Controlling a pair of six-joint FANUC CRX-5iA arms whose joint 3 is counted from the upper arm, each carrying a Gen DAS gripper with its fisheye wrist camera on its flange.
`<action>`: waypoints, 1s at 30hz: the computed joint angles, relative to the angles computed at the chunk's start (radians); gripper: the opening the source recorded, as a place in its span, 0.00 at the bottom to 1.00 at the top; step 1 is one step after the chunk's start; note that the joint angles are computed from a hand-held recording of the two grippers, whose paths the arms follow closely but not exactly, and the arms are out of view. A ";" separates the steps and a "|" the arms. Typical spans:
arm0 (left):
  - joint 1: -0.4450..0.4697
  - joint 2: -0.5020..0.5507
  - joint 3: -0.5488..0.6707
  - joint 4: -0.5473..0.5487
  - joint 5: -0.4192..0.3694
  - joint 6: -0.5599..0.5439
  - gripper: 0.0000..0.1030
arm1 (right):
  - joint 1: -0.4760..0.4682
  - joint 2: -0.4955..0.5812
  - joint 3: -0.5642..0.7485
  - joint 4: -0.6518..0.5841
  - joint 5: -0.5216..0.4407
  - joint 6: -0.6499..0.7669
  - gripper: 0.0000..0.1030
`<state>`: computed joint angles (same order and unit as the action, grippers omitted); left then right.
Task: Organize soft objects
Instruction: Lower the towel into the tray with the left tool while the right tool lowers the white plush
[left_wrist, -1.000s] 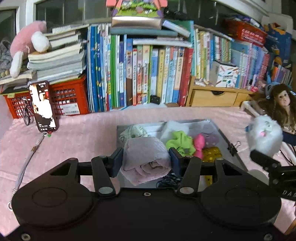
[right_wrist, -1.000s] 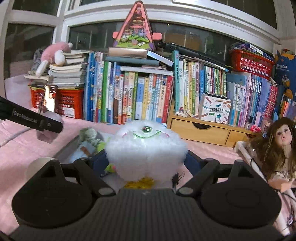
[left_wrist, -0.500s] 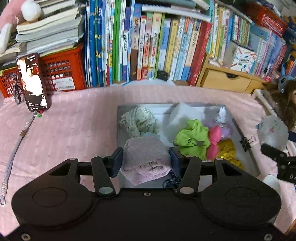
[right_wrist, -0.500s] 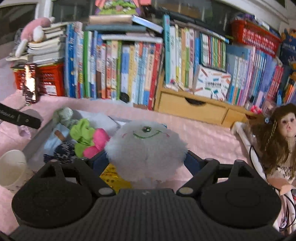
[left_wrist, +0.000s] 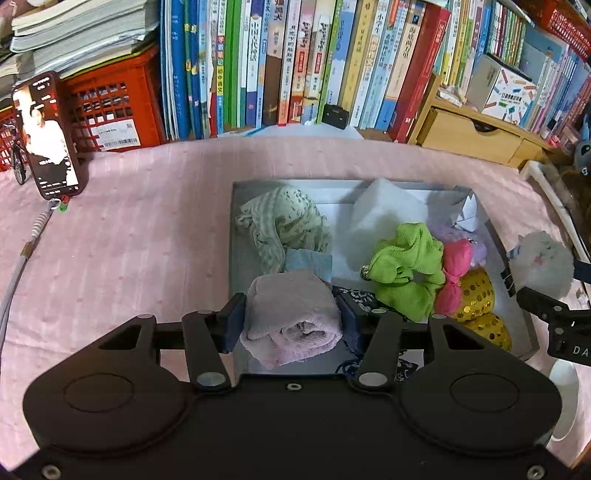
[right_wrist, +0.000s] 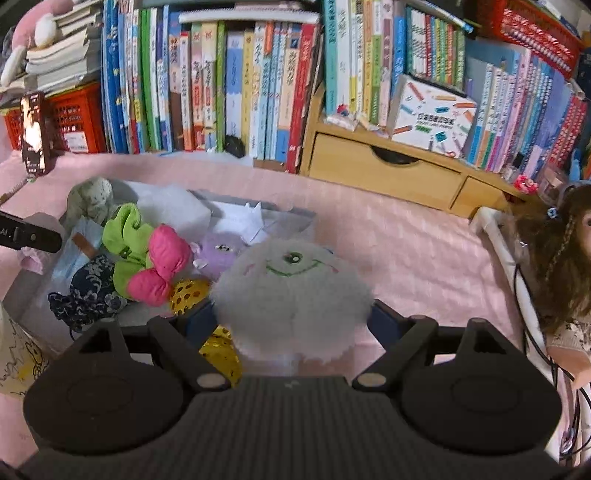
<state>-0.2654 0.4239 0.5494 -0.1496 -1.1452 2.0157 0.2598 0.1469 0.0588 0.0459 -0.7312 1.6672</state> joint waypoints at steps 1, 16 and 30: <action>0.004 0.005 0.002 0.012 -0.001 -0.008 0.49 | 0.001 0.005 0.009 -0.008 -0.010 0.010 0.84; 0.032 0.069 0.041 0.090 -0.027 -0.064 0.49 | -0.031 0.132 0.232 -0.202 -0.245 0.118 0.84; 0.048 0.079 0.025 0.136 0.000 -0.075 0.50 | -0.021 0.168 0.281 -0.239 -0.283 0.091 0.84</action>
